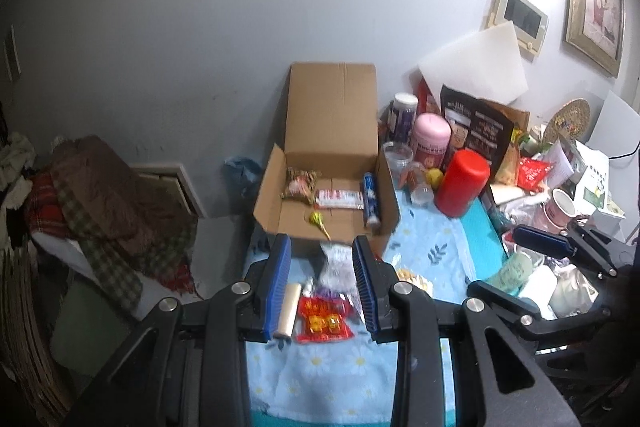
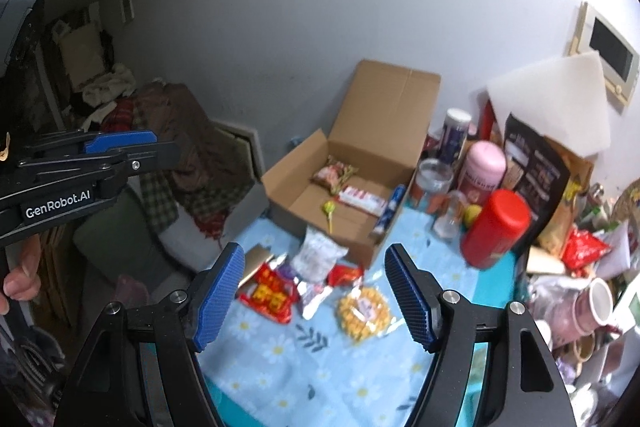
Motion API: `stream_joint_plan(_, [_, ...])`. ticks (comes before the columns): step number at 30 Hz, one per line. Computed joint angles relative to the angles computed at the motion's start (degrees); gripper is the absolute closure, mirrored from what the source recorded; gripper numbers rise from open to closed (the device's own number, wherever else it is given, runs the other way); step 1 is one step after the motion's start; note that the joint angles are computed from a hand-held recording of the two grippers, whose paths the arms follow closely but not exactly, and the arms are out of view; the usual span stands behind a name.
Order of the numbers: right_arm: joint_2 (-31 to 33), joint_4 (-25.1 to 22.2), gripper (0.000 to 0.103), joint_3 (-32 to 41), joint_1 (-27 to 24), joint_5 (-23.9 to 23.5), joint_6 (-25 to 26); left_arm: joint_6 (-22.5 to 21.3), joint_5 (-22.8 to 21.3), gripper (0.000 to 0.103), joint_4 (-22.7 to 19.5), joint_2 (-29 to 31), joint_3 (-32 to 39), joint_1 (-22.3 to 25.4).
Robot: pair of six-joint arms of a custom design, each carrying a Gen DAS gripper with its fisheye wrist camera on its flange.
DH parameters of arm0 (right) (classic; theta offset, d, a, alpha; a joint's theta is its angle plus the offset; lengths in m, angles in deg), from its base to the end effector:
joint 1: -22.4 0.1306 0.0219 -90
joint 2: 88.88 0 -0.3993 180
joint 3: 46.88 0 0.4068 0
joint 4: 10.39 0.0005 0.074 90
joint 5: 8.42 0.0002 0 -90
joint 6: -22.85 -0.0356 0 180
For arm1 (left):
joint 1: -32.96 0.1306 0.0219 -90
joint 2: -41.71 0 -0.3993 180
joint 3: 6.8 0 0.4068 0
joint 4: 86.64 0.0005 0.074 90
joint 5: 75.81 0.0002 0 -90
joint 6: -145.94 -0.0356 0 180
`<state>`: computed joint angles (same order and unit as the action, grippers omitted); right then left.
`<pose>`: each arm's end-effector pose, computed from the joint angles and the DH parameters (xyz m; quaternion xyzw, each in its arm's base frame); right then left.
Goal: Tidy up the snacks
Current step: 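Move both open grippers back over the snacks on the table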
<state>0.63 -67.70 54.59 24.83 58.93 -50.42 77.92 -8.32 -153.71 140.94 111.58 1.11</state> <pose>0.4904 0.0340 0.5380 -0.2245 0.8820 0.1339 0.3922 0.4671 -0.2747 0.5787 0.0089 0.9180 0.0030 0.3964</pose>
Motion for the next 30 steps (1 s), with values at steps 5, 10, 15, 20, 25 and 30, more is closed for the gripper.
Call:
stream_joint_plan(5, [-0.79,-1.06,0.029,-2.93,1.07,0.57,0.89,1.69,1.76,0.071,0.04,-1.99,-4.82,0.11])
stream_joint_plan(10, [-0.78,-1.13,0.029,-5.75,2.29,1.09,1.89,3.72,3.06,0.071,-0.49,-3.01,-8.81,1.08])
stream_joint_plan(15, [0.41,-1.56,0.029,-7.04,3.81,2.13,2.26,4.31,5.42,0.071,0.79,-3.86,-12.62,2.52])
stream_joint_plan(20, [2.16,-1.42,0.029,-7.82,5.60,3.06,3.02,4.26,7.55,0.071,3.33,-4.45,-17.03,3.96])
stream_joint_plan(25, [5.41,-2.12,0.029,-7.33,7.13,4.14,2.84,4.14,13.15,0.071,5.95,-3.98,-20.79,6.64])
stream_joint_plan(30, [10.61,-5.39,0.029,-5.01,8.40,4.21,1.30,2.85,13.66,0.071,6.48,-2.64,-22.01,8.56])
